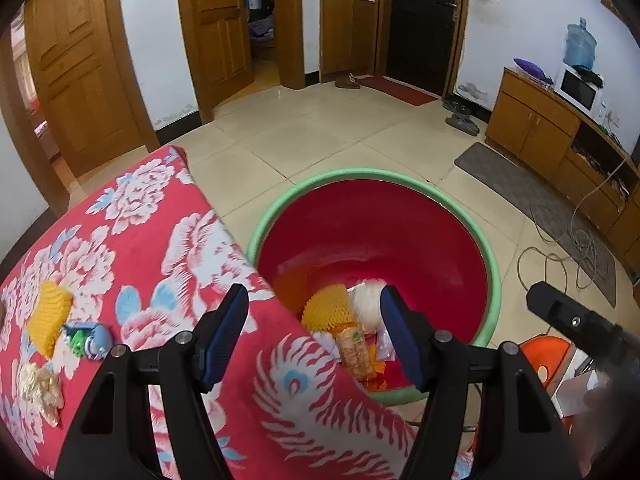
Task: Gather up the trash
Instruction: 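Carry the white paper over the bucket and open the left tool, then move the left tool to the white tissue on the table and grasp it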
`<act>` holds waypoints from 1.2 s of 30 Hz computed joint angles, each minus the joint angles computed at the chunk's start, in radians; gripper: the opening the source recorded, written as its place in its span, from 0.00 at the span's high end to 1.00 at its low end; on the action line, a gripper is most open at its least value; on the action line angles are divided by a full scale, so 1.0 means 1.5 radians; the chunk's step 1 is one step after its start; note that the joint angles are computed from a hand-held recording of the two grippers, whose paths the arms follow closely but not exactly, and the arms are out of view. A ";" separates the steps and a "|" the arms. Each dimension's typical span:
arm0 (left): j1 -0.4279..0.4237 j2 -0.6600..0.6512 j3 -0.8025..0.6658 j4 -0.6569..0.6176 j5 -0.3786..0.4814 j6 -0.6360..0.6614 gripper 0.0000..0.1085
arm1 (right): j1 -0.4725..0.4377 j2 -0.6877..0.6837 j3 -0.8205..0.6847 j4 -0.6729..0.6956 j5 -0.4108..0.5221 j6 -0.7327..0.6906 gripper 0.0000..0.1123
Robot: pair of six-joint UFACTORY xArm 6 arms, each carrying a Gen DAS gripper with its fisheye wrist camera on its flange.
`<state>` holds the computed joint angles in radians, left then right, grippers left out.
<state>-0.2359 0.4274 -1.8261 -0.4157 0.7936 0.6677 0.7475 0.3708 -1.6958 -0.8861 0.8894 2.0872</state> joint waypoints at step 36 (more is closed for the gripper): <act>0.234 0.050 -0.091 0.069 -0.008 -0.105 0.37 | 0.062 0.237 -0.411 0.095 0.094 -0.259 0.26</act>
